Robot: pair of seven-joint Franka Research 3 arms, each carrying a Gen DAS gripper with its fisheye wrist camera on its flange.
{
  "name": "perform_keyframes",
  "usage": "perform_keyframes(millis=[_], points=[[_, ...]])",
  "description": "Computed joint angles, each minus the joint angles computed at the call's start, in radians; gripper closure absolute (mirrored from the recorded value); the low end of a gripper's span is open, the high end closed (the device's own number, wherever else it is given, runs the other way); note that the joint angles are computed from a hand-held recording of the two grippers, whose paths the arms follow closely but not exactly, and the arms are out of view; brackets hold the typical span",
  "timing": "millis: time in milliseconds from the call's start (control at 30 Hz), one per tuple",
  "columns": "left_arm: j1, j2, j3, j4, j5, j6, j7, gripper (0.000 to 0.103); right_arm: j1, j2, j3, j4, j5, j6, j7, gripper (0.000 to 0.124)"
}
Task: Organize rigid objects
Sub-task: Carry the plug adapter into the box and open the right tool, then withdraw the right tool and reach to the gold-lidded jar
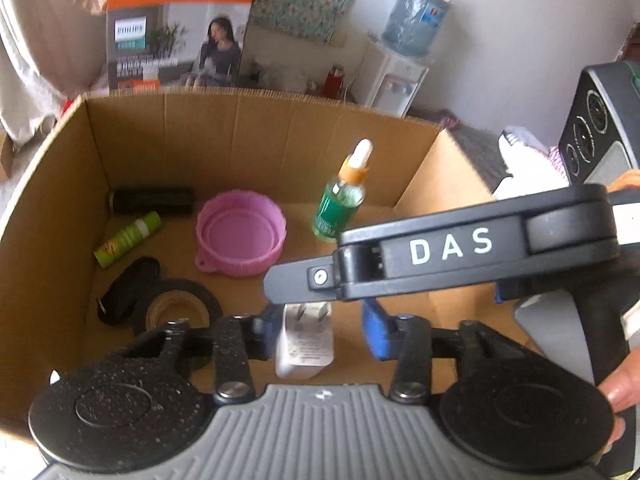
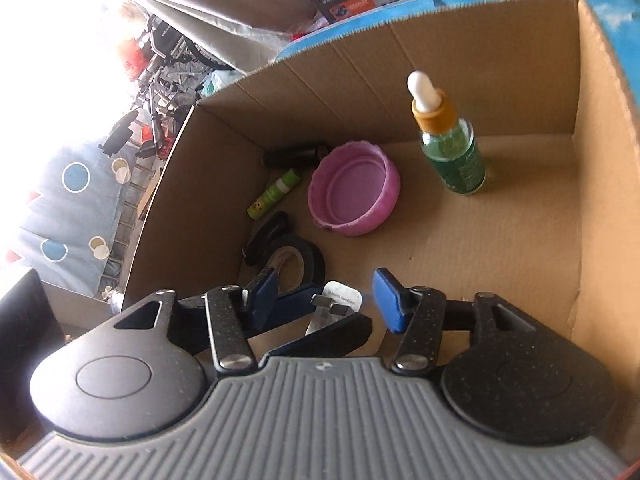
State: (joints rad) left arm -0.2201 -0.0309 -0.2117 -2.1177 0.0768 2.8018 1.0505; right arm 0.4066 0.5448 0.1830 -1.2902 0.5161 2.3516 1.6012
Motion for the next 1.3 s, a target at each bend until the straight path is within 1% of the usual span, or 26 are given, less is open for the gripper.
perform_keyframes(millis=[33,133,200,233,300,367,400,433,500,600,700,800,867,967,1100,1167,1233,1300], points=[[0.001,-0.011,-0.003,-0.011,0.035,0.017,-0.028,0.045,0.001,-0.016,-0.001,-0.019,-0.001,0.022,-0.009,0.070],[0.012,-0.052,-0.017,-0.037,0.185,0.040,-0.143,0.041,0.007,-0.108,-0.001,-0.144,0.004,0.151,-0.050,0.068],[0.027,-0.089,-0.036,-0.051,0.305,0.036,-0.239,0.035,-0.001,-0.177,0.013,-0.237,0.038,0.244,-0.102,0.066],[0.037,-0.111,-0.049,-0.059,0.371,0.031,-0.290,0.032,-0.006,-0.220,0.022,-0.292,0.062,0.297,-0.139,0.063],[0.056,-0.158,-0.081,-0.074,0.495,0.007,-0.384,0.023,-0.005,-0.303,0.034,-0.399,0.101,0.397,-0.204,0.061],[0.060,-0.196,-0.099,-0.089,0.565,-0.006,-0.428,0.016,-0.002,-0.385,0.037,-0.491,0.136,0.464,-0.261,0.059],[0.062,-0.218,-0.108,-0.102,0.593,-0.010,-0.451,0.014,0.002,-0.419,0.036,-0.525,0.153,0.483,-0.282,0.058],[0.057,-0.236,-0.107,-0.116,0.598,-0.009,-0.454,0.013,0.007,-0.455,0.037,-0.564,0.183,0.508,-0.310,0.057],[0.027,-0.274,-0.095,-0.151,0.564,-0.012,-0.422,0.012,0.021,-0.520,0.026,-0.628,0.216,0.539,-0.333,0.054],[-0.012,-0.324,-0.075,-0.205,0.505,0.002,-0.352,0.009,0.050,-0.603,0.007,-0.715,0.220,0.582,-0.305,0.052],[-0.034,-0.367,-0.075,-0.251,0.468,-0.001,-0.298,0.009,0.080,-0.669,-0.005,-0.787,0.217,0.616,-0.265,0.052],[-0.072,-0.399,-0.052,-0.299,0.400,0.001,-0.227,0.009,0.108,-0.720,-0.011,-0.850,0.210,0.646,-0.223,0.051],[-0.068,-0.425,-0.066,-0.327,0.381,-0.015,-0.225,0.009,0.138,-0.748,-0.025,-0.885,0.237,0.661,-0.218,0.051],[-0.050,-0.478,-0.087,-0.378,0.377,-0.013,-0.249,0.009,0.162,-0.786,-0.024,-0.933,0.232,0.686,-0.176,0.051],[-0.053,-0.521,-0.090,-0.432,0.360,-0.013,-0.256,0.009,0.226,-0.812,-0.050,-0.973,0.275,0.728,-0.172,0.051],[-0.052,-0.531,-0.097,-0.458,0.359,0.002,-0.264,0.009,0.217,-0.813,-0.036,-0.988,0.252,0.726,-0.122,0.051],[-0.048,-0.535,-0.104,-0.481,0.366,0.023,-0.268,0.009,0.225,-0.810,-0.040,-0.997,0.248,0.710,-0.093,0.051],[-0.036,-0.530,-0.116,-0.493,0.382,0.036,-0.270,0.009,0.220,-0.803,-0.031,-1.007,0.227,0.704,-0.063,0.051]])
